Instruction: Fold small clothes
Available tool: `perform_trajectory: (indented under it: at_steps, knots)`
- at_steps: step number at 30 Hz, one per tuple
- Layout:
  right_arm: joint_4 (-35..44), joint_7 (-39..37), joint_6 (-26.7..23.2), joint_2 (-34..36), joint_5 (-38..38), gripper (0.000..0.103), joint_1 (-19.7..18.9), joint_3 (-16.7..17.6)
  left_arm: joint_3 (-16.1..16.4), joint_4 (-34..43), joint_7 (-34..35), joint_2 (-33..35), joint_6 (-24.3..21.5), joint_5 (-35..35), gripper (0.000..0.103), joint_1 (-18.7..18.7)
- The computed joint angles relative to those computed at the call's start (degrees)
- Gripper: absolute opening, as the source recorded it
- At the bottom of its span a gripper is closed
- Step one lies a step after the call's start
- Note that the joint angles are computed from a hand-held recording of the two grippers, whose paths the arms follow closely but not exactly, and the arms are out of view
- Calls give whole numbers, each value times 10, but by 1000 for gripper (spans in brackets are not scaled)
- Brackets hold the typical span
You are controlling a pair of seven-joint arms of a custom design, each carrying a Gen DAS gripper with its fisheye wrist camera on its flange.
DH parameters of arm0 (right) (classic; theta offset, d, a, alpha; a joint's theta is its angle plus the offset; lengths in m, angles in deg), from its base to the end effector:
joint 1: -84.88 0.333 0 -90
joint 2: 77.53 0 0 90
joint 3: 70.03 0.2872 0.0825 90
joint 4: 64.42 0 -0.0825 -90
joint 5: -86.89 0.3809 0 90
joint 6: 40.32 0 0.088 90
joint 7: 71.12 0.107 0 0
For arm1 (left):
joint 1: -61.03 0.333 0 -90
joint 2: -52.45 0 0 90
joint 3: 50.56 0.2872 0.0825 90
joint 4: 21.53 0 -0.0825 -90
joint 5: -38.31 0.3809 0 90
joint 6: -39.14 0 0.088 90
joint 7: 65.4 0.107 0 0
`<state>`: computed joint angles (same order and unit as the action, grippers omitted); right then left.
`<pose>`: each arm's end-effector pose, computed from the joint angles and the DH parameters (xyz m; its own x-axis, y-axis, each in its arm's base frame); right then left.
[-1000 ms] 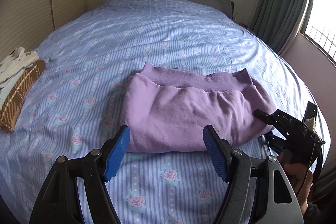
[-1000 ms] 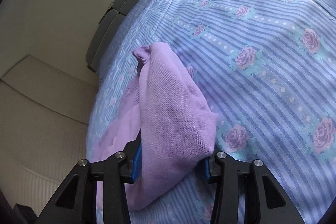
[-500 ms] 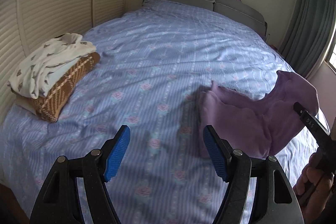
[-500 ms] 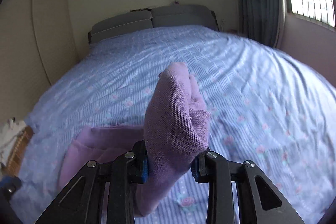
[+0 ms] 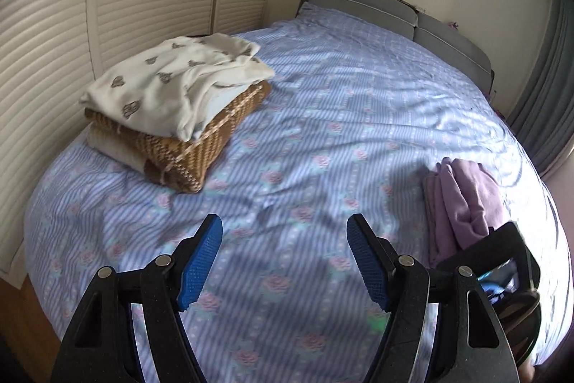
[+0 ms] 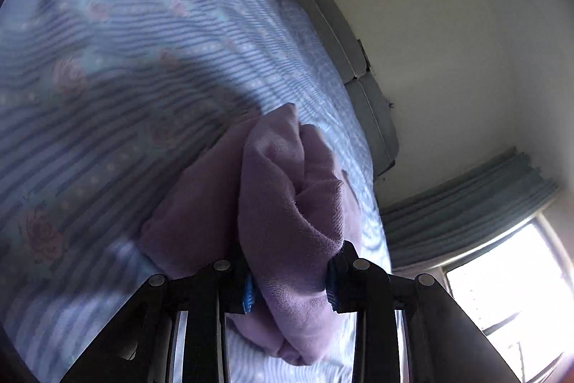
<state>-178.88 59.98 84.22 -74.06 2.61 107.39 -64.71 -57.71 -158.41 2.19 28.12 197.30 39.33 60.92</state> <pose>0.5405 0.2415 0.4434 0.0823 -0.4664 0.8807 -0.6066 -0.7246 -0.3270 0.4744 -0.0669 0.5451 0.1505 -0.9664 0.2084 -0.6851 -0.2539 -0.6828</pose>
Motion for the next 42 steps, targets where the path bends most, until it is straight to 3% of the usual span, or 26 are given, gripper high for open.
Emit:
perform_trajectory:
  at_steps: [5, 11, 15, 19, 22, 25, 30, 34, 42]
  knots:
    - [-21, 14, -27, 14, -67, 31, 13, 2, 17, -12, 21, -4, 3, -22, 71, -11]
    - [-20, 16, -12, -6, -49, 37, 8, -1, 28, -5, 56, -8, 5, -51, 71, -30]
    - [-58, 36, 61, -79, -11, 56, -12, 2, 43, 19, 112, -2, 12, -83, 72, -61]
    - [-117, 37, 170, -171, 96, 57, -43, -7, 83, 69, 253, 25, -2, -174, 72, -141]
    - [-176, 27, 255, -239, 214, 57, -59, -40, 110, 117, 383, 57, -22, -270, 72, -202]
    - [-222, 35, 323, -283, 277, 57, -85, -75, 110, 176, 476, 105, -54, -328, 71, -229]
    - [-261, 39, 365, -314, 335, 57, -135, -95, 83, 299, 539, 212, -128, -372, 65, -222]
    - [-257, 48, 396, -290, 381, 57, -176, -98, 51, 396, 552, 297, -182, -353, 51, -200]
    - [-276, 8, 437, -271, 468, 57, -222, -84, -6, 468, 537, 378, -256, -321, 49, -151]
